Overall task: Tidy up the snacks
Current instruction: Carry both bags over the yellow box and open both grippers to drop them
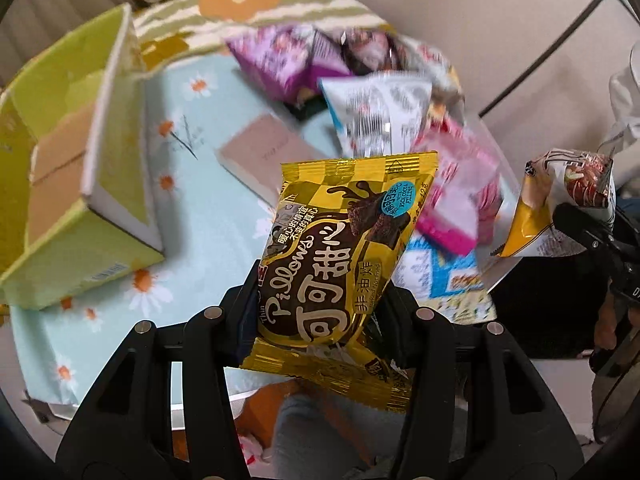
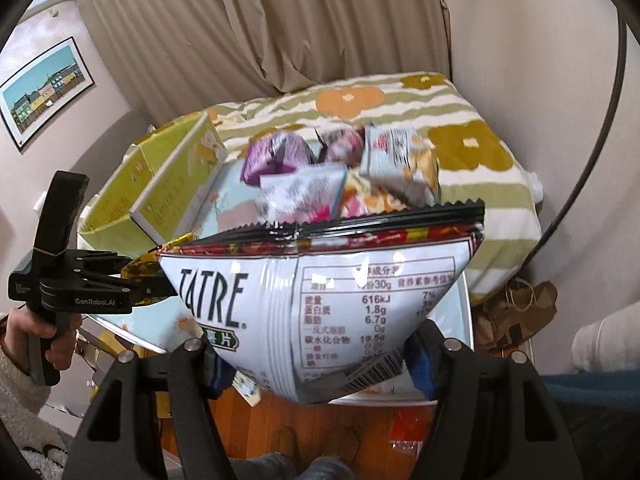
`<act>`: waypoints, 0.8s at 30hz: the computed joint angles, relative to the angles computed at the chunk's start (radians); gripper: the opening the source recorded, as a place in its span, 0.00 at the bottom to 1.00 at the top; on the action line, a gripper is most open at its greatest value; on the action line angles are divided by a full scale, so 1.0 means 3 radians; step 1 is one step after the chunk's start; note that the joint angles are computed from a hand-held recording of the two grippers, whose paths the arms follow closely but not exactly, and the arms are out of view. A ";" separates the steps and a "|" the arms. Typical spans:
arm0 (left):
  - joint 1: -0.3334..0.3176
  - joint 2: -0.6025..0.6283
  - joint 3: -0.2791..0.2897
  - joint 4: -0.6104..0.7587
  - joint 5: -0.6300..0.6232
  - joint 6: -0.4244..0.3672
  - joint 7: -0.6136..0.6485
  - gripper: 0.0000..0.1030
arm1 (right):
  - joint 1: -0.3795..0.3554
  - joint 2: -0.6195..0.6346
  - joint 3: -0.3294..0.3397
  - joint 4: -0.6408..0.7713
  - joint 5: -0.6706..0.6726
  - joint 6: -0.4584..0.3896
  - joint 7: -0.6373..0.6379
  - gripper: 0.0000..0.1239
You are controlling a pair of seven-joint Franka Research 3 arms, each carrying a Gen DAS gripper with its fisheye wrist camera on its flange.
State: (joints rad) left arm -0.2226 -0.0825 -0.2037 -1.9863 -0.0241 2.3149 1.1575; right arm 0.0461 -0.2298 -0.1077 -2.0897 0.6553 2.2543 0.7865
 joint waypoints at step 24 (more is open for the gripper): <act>0.0687 0.0063 0.0396 0.0701 0.0637 0.0102 0.0130 0.46 | 0.0600 0.1418 0.0620 0.2254 0.0011 0.0002 0.0420 0.52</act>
